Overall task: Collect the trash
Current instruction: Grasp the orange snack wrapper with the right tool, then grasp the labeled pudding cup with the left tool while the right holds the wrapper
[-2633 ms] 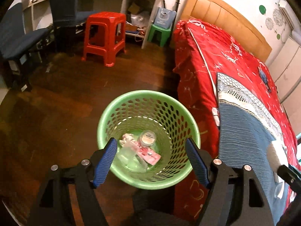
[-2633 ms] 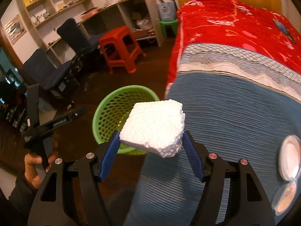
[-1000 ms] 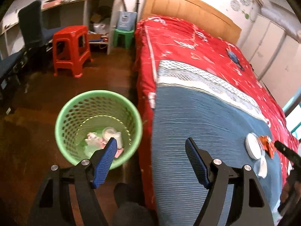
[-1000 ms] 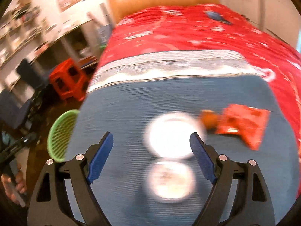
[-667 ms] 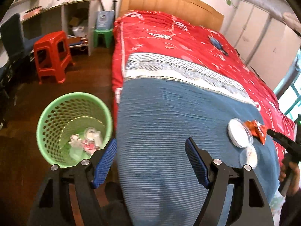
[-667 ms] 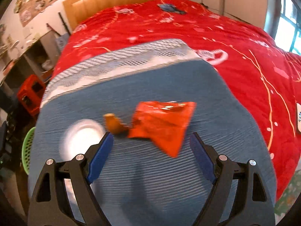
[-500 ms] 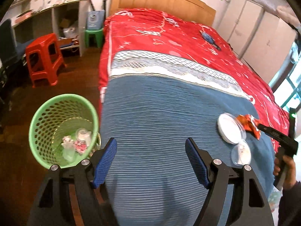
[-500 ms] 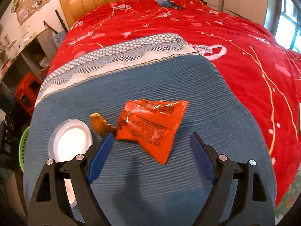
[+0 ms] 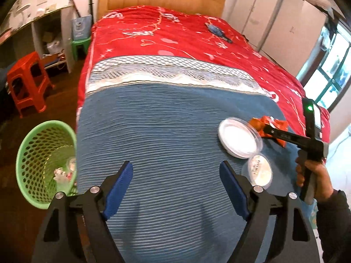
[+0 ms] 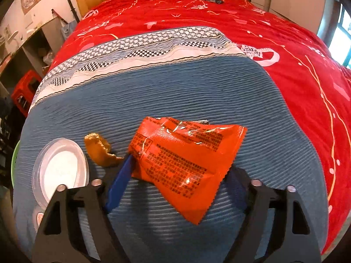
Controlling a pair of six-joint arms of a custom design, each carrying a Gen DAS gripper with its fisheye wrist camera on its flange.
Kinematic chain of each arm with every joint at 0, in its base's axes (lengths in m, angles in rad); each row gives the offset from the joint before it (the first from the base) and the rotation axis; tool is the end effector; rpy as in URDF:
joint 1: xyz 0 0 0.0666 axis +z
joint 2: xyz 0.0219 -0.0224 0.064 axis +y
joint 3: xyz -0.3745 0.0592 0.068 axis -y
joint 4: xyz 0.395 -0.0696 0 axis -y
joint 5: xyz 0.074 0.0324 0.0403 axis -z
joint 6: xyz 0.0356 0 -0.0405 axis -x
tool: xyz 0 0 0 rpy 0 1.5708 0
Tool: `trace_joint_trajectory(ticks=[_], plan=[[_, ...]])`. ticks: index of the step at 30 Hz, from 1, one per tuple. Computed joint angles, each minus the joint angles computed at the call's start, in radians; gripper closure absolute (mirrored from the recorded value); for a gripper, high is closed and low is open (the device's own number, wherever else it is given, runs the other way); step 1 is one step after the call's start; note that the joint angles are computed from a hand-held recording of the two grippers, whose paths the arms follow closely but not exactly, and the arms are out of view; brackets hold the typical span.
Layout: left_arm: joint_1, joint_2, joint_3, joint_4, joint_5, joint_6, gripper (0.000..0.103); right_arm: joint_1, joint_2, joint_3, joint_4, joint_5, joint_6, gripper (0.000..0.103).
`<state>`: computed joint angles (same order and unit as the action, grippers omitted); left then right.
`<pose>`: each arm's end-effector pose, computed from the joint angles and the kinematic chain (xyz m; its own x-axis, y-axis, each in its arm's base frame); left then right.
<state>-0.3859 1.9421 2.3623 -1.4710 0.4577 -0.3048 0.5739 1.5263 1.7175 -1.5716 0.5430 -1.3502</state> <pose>0.5815 -0.2537 0.5240 -0.6046 0.5362 -0.5891 0.7574 0.6159 -0.2167 0.4138 0.2451 0.4802 -0.5539 0.6367 -0.5365 0.7209 0.6891 0.0736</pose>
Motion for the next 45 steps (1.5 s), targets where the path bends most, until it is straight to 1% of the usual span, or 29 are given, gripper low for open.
trace_joint_trajectory(ticks=[1,2,3,6,8,12,15,20,26,29,32,34,38,45], plan=[[-0.004,-0.002,-0.003,-0.003,0.004,-0.005,0.025,0.002,0.000,0.001,-0.002,0.007,0.000,0.033],[-0.010,-0.004,-0.006,-0.005,0.006,-0.009,0.025,0.003,-0.001,0.002,-0.003,0.011,0.002,0.037],[-0.016,-0.008,-0.013,-0.006,0.011,-0.016,0.025,0.005,-0.003,0.002,-0.003,0.016,0.001,0.039],[-0.036,-0.009,-0.017,-0.030,0.037,-0.041,0.024,0.016,-0.007,0.003,-0.019,0.035,-0.005,0.040],[-0.055,-0.013,-0.027,-0.043,0.046,-0.063,0.021,0.025,-0.015,0.001,-0.021,0.049,-0.013,0.040],[-0.093,-0.029,-0.065,-0.041,0.053,-0.102,0.020,0.049,-0.040,-0.004,-0.032,0.083,-0.043,0.040],[-0.121,-0.043,-0.095,-0.051,0.067,-0.142,0.019,0.070,-0.050,0.008,-0.058,0.106,-0.062,0.040],[-0.169,-0.064,-0.148,-0.018,0.033,-0.175,0.018,0.095,-0.063,0.017,-0.074,0.125,-0.093,0.040],[-0.198,-0.074,-0.182,0.015,-0.004,-0.207,0.018,0.116,-0.064,0.029,-0.092,0.139,-0.115,0.040],[-0.212,-0.079,-0.206,0.050,-0.044,-0.205,0.018,0.122,-0.067,0.029,-0.092,0.142,-0.120,0.040],[-0.221,-0.074,-0.213,0.062,-0.066,-0.203,0.018,0.129,-0.066,0.030,-0.097,0.145,-0.127,0.040],[-0.222,-0.076,-0.220,0.063,-0.065,-0.207,0.018,0.134,-0.064,0.032,-0.099,0.146,-0.132,0.040],[-0.233,-0.095,-0.256,0.099,-0.081,-0.215,0.019,0.139,-0.058,0.039,-0.104,0.147,-0.133,0.040],[-0.232,-0.091,-0.253,0.090,-0.073,-0.219,0.019,0.142,-0.060,0.038,-0.100,0.147,-0.134,0.040]])
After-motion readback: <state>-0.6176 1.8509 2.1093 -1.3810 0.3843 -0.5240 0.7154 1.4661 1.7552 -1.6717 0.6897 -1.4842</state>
